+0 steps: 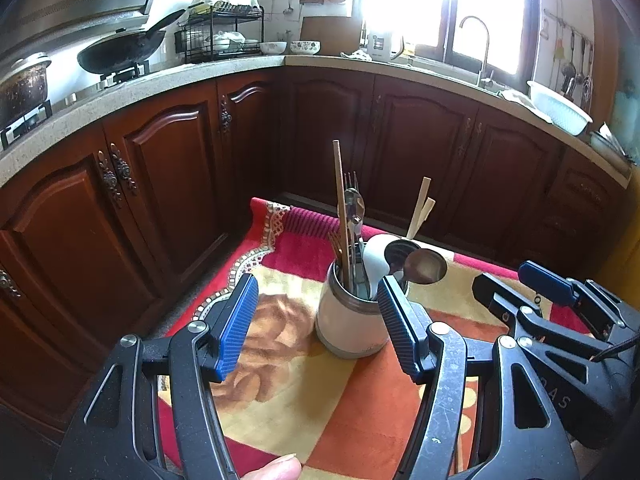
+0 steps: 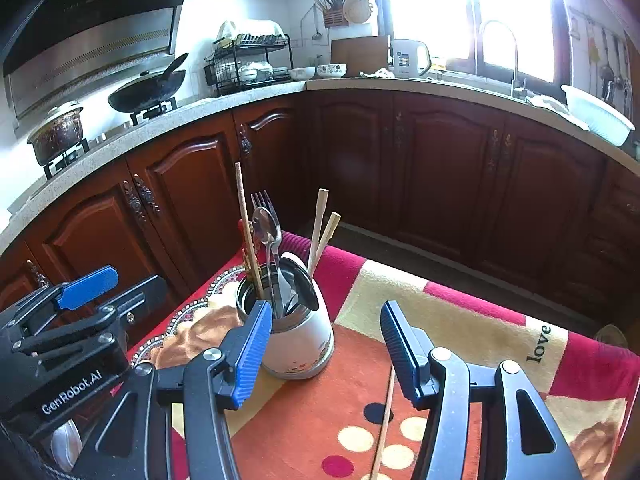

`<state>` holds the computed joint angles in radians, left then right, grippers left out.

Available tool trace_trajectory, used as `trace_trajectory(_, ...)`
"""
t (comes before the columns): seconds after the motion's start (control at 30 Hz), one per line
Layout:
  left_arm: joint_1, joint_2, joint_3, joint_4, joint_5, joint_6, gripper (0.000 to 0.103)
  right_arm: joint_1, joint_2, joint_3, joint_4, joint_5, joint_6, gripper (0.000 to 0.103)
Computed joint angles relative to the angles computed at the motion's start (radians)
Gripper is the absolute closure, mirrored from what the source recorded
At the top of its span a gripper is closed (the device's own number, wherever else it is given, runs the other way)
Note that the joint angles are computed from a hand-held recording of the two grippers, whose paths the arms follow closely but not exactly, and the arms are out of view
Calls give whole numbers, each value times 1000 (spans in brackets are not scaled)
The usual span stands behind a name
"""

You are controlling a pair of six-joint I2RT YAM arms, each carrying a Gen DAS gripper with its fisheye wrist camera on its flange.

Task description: Organize utensils

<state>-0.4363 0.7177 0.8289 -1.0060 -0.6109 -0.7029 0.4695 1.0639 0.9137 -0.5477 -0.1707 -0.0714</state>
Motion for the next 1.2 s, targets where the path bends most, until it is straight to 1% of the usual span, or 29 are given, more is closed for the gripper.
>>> trace_trajectory(0.43, -45, 26, 8, -14, -37, -16, 41, -18, 2, 3, -5, -12, -6, 48)
trace_trajectory(1.2, -39, 30, 2, -6, -38, -11, 41, -7, 10, 0, -3, -1, -4, 47)
